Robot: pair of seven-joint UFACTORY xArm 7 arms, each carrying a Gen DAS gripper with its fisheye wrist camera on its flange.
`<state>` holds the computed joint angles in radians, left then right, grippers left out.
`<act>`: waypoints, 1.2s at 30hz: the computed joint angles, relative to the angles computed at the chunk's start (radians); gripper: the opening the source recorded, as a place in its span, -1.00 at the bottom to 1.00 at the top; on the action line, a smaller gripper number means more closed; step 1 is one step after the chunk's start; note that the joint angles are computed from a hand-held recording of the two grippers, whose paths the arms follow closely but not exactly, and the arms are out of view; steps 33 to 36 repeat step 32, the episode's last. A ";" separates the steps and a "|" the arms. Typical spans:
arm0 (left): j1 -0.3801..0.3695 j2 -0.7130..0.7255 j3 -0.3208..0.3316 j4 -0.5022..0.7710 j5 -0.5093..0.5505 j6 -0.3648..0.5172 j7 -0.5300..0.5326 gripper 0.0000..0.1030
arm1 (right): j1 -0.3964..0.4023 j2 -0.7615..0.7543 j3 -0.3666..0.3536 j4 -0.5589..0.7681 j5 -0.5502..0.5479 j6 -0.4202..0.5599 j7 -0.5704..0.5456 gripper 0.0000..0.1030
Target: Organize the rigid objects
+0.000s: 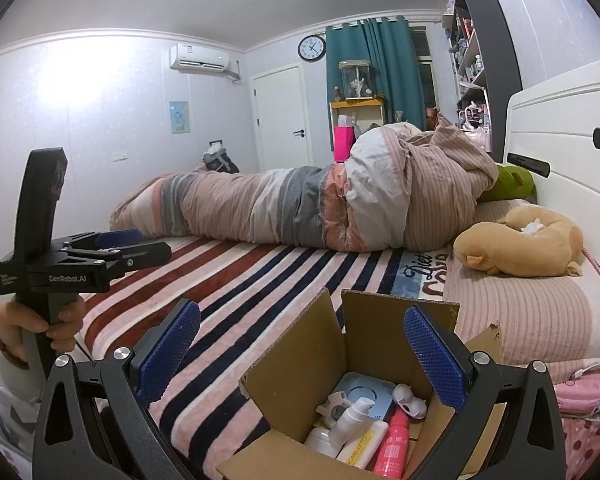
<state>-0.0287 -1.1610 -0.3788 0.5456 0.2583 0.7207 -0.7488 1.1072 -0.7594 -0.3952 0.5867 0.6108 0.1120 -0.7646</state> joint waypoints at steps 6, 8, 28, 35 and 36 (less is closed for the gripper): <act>-0.002 0.000 -0.001 0.000 -0.001 0.001 -0.003 0.94 | -0.005 0.000 0.012 -0.009 -0.007 -0.011 0.021 0.99; -0.003 0.000 0.000 0.000 0.000 0.001 -0.002 0.94 | -0.006 -0.003 0.016 -0.012 -0.011 -0.014 0.028 0.99; -0.005 0.000 0.003 -0.001 0.001 0.001 0.000 0.94 | -0.001 -0.004 0.010 -0.013 -0.047 -0.016 0.062 0.99; -0.005 0.000 0.001 -0.002 0.000 0.001 -0.002 0.94 | -0.003 -0.001 0.012 -0.012 -0.051 -0.017 0.068 0.99; -0.005 0.000 0.001 -0.002 0.000 0.001 -0.002 0.94 | -0.003 -0.001 0.012 -0.012 -0.051 -0.017 0.068 0.99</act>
